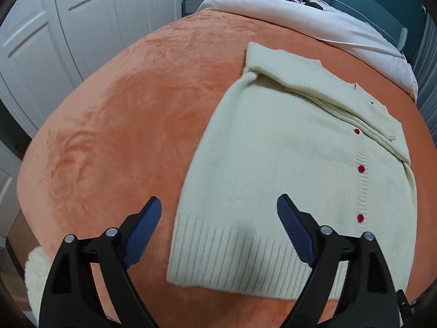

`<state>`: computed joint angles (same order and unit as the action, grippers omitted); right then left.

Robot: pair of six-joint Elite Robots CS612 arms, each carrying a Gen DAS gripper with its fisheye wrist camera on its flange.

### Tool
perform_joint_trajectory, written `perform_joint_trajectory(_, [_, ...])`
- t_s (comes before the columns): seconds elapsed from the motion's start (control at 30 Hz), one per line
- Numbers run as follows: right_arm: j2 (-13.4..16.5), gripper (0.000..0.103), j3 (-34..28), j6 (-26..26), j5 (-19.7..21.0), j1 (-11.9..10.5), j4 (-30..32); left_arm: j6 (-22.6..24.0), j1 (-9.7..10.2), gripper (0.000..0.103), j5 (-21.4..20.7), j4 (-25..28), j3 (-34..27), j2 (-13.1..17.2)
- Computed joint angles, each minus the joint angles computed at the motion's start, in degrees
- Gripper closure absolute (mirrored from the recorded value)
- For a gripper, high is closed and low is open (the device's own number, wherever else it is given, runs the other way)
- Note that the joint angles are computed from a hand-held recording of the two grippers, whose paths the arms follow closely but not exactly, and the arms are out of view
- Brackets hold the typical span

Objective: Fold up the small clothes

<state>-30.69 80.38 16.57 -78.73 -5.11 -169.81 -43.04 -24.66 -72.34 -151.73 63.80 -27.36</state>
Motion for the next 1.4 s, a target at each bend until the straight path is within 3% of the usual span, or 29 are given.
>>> perform_joint_trajectory(0.17, [0.7,0.027,-0.3,1.7,3.4,-0.6,-1.4,-9.2,1.75,0.015,-8.7,-5.2,6.3,-0.9])
perform_joint_trajectory(0.23, [1.0,0.024,-0.6,2.8,4.7,-0.7,-2.1,-9.7,1.68,0.014,-8.4,-10.3,8.1,-0.9])
perform_joint_trajectory(0.33, [1.6,0.024,-1.2,6.3,8.1,-1.1,-3.3,-10.1,1.70,0.016,-9.3,-11.5,7.8,-0.6])
perform_joint_trajectory(0.4, [2.3,0.028,-1.9,9.3,11.8,-1.6,-4.5,-10.4,2.03,0.033,-11.5,-12.7,7.2,-0.2])
perform_joint_trajectory(0.43, [2.7,0.033,-2.5,10.0,13.1,-1.6,-4.1,-10.4,2.40,0.056,-13.7,-12.8,6.5,0.2])
perform_joint_trajectory(0.47, [2.9,0.048,-3.3,10.1,13.3,-1.5,-2.9,-10.8,2.73,0.082,-15.8,-12.2,5.8,0.5])
perform_joint_trajectory(0.5, [3.0,0.073,-4.0,9.7,12.8,-1.2,-1.4,-11.3,3.13,0.092,-18.1,-12.4,5.4,0.7])
perform_joint_trajectory(0.53, [3.2,0.088,-4.9,8.8,12.2,-0.9,0.4,-12.0,3.39,0.092,-19.6,-13.1,5.4,0.7])
perform_joint_trajectory(0.57, [3.2,0.094,-5.4,8.3,12.2,-0.8,1.2,-12.4,3.48,0.093,-19.9,-14.3,6.0,0.3])
perform_joint_trajectory(0.73, [0.5,0.096,-2.8,8.1,14.7,-1.1,-8.0,-10.1,3.37,0.094,-20.4,-20.6,10.5,-3.1])
perform_joint_trajectory(0.87, [-2.9,0.096,0.7,2.3,15.9,-1.8,-8.7,-6.9,2.98,0.094,-20.7,-20.7,13.9,-5.6])
perform_joint_trajectory(0.97, [-5.3,0.096,3.7,-3.4,16.5,-2.5,-4.4,-5.3,2.53,0.094,-21.8,-20.0,17.5,-7.6])
perform_joint_trajectory(1.2, [-11.7,0.096,12.5,-21.2,14.4,-3.0,13.0,1.2,0.84,0.094,-24.6,-13.8,27.2,-12.7])
perform_joint_trajectory(1.3, [-14.3,0.096,15.6,-25.3,15.4,-3.4,19.0,2.6,0.56,0.094,-25.9,-11.6,30.8,-15.4])
perform_joint_trajectory(1.4, [-16.6,0.097,17.8,-26.0,18.9,-4.0,19.9,1.0,1.19,0.094,-27.7,-12.1,32.2,-17.6])
